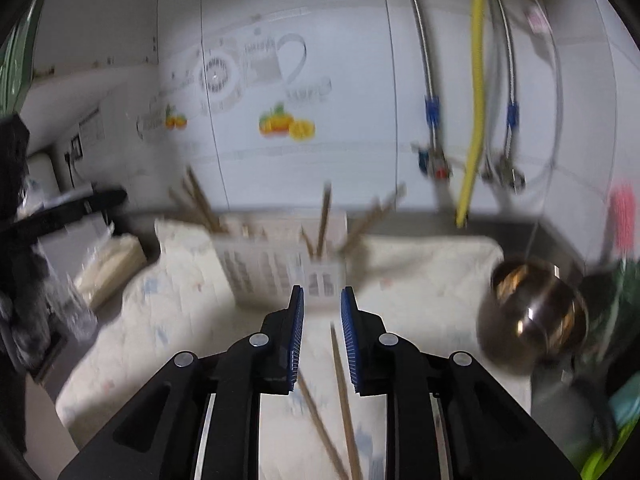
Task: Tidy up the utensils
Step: 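Open both tools and pull back from the white holder, then lower the right tool onto a chopstick and close its fingers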
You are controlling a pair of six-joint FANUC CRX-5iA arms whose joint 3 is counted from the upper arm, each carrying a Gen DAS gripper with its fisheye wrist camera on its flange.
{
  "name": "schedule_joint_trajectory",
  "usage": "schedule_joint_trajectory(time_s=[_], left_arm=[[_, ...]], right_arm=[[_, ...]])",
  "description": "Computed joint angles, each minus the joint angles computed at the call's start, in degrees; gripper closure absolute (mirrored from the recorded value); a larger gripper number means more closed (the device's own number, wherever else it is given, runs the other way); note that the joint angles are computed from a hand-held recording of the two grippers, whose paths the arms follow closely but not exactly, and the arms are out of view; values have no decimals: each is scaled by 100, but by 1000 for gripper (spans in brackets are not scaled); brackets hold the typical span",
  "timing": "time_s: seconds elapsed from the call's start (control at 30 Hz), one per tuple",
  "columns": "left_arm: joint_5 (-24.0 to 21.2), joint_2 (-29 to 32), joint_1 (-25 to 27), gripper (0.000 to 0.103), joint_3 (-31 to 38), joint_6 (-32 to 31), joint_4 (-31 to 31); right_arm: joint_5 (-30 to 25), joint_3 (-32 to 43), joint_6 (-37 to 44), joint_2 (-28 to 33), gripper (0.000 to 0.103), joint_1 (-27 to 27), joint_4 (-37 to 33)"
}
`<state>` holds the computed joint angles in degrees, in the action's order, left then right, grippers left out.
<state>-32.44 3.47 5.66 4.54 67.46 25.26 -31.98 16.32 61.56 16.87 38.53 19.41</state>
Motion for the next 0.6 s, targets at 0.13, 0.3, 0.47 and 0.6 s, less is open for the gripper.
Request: schedule_joint_trajectory(time_s=[0.13,0.3,0.47,0.6], left_arm=[[52,-195,22,47,-410,52,45],[79,-319,51,45,-777,168,114],[20,-330,40,44,-1004,294,141],[-93,-295,7,44,-1048,480,-16]], right_arm=[[42,-700,-224,-252,84,7,-34],[-75,-1202,-443,-350,84,-42,-276],[-215,-1366,-425,-280,84,-84,-506],[-238,-1318,-306,-179,85,-109,-673]])
